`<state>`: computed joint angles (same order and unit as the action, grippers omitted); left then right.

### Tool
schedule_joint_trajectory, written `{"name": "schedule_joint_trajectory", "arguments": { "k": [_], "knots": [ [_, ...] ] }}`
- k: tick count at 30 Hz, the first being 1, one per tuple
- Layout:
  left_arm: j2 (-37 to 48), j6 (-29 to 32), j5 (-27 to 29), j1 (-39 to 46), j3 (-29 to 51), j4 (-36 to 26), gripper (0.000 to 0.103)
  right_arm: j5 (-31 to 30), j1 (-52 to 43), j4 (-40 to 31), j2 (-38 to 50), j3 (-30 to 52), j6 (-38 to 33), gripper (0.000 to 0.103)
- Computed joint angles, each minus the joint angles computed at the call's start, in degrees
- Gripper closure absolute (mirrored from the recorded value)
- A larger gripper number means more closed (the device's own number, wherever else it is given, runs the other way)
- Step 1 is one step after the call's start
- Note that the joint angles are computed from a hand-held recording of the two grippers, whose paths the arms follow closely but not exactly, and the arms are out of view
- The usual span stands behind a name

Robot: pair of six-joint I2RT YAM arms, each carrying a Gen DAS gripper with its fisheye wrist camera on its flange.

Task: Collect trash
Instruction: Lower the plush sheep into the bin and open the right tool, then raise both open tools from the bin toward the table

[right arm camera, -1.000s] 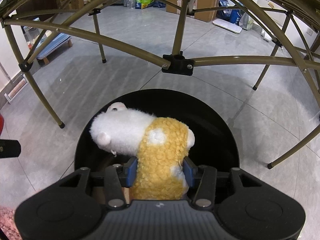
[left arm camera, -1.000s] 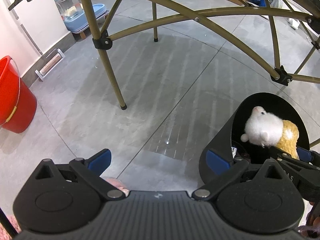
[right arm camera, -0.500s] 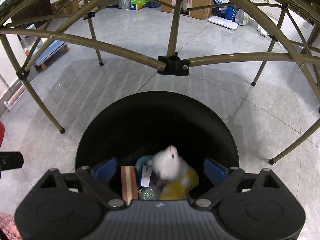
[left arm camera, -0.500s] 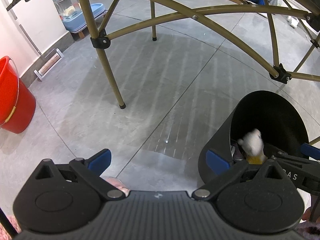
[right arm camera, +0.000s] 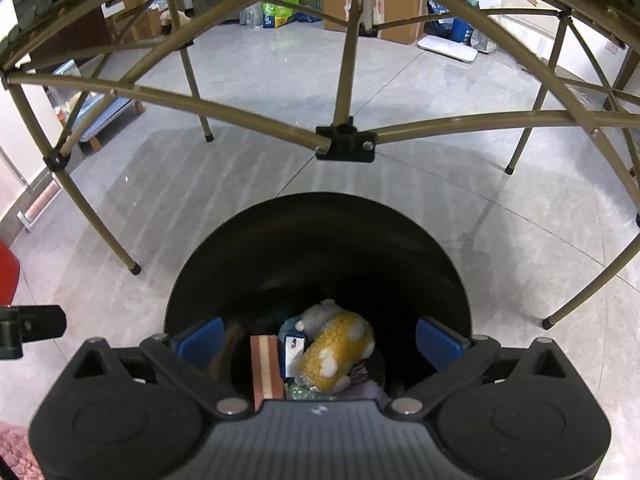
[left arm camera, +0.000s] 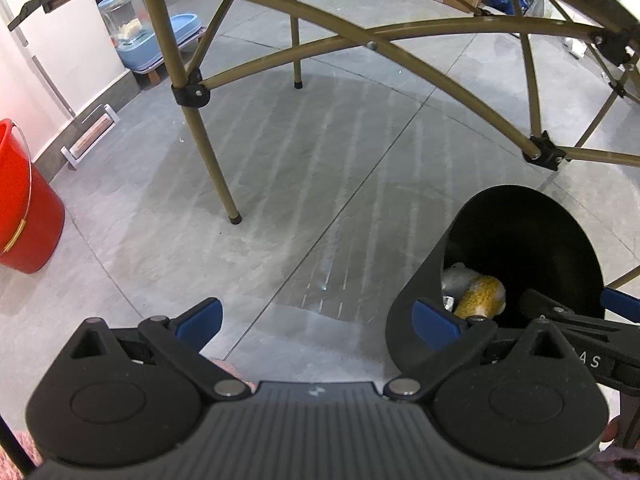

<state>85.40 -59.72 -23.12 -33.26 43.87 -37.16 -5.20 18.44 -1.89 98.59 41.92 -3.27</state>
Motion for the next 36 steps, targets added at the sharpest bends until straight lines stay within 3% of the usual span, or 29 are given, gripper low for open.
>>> {"name": "schedule_joint_trajectory", "arguments": {
  "k": [8, 18, 26, 36],
  "knots": [
    [-2.45, -1.51, -2.88, -2.88, 1.62, -1.16, 0.0, -0.65, -1.98, 1.32, -5.95, -3.12, -1.29, 0.0],
    [-6.36, -8.04, -13.71, -10.22, 6.52, -7.14, 0.0, -4.71, -6.58, 4.4, -16.48, -8.91, -4.42, 0.0],
    [-7.45, -11.82, -19.54, -15.71, 10.65, -13.07, 0.0, -11.78, -12.48, 4.08, -25.28, -12.16, -7.28, 0.0],
    [-8.82, -17.75, -24.07, -22.22, 15.13, -23.26, 0.0, -20.99, -18.82, 1.28, -35.55, -13.56, -4.61, 0.0]
  ]
}}
